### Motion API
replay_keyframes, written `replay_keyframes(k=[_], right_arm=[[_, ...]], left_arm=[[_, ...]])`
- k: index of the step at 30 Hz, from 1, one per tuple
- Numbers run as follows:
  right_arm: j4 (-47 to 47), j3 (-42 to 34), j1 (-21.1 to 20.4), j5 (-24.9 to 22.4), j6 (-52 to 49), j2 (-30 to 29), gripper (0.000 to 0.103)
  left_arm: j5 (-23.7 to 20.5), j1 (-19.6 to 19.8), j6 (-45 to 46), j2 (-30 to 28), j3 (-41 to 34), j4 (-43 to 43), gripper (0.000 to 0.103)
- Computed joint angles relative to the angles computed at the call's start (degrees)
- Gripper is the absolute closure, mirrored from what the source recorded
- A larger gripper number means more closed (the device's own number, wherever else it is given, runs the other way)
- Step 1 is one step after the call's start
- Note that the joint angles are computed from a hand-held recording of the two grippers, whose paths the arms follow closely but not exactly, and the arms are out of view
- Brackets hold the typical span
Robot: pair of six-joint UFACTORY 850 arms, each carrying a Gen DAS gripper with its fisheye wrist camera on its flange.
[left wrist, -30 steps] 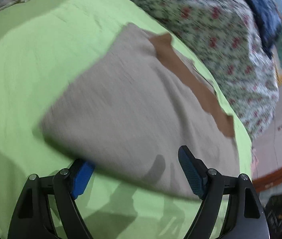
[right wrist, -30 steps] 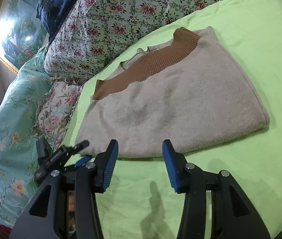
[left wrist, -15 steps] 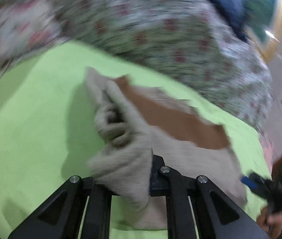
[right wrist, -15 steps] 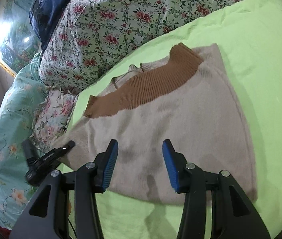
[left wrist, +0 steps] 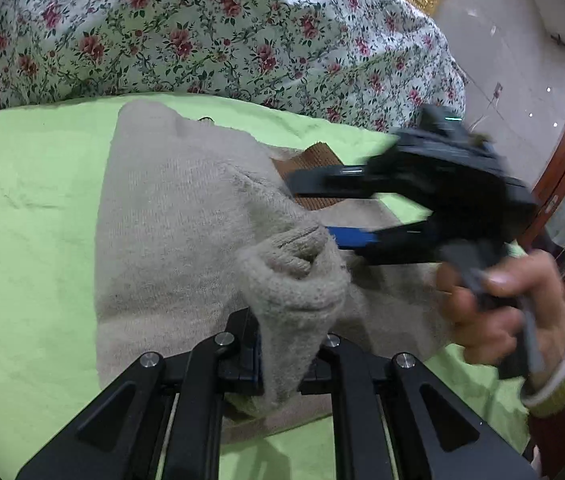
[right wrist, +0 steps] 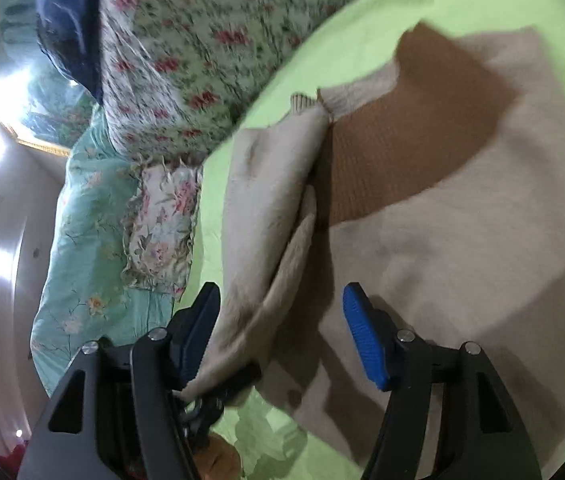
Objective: Fold small clothes
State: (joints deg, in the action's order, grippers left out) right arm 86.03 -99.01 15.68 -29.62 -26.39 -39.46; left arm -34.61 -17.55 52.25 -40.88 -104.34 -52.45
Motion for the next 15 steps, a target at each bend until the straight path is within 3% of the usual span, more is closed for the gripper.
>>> replay_keyframes(k=[4,6,7,8,9,11,15], right_arm=[[-5.5,-16.4,-0.2,-4.5,6.6,-10.9,0.041],[-13.3,-24.4,0.0,-4.0,13.7,-15.2,0.056],[-18.7,-28.2,0.2,-3.7,18.6,-16.9,0.075],[-23.3,-31.4,0.3,-3.3,22.3,-18.2,0.088],[-25.7,-33.1,0.4,-3.6,23.7,-18.6,0.087],[-28.6,-31.2,0.7,-1.9,21.3,-15.7,0.088],[-28.3,-17.7,0.3,2.8,12.3,-4.1,0.088]], left_arm=[[-1.0,0.0,-1.5,-1.2,-2.1,2.9,0.093],[-1.3,0.1,0.6,-0.3,-0.8,2.6,0.096],[-1.0,0.0,0.7,0.2,-0.2,2.7,0.096],[-0.4,-0.1,1.3,1.2,0.9,2.3,0.096],[-0.7,0.0,2.2,1.6,1.1,1.1,0.096],[-1.9,0.0,5.5,2.8,1.9,-2.6,0.096],[-7.9,-1.5,5.8,1.2,-1.6,-6.1,0.096]])
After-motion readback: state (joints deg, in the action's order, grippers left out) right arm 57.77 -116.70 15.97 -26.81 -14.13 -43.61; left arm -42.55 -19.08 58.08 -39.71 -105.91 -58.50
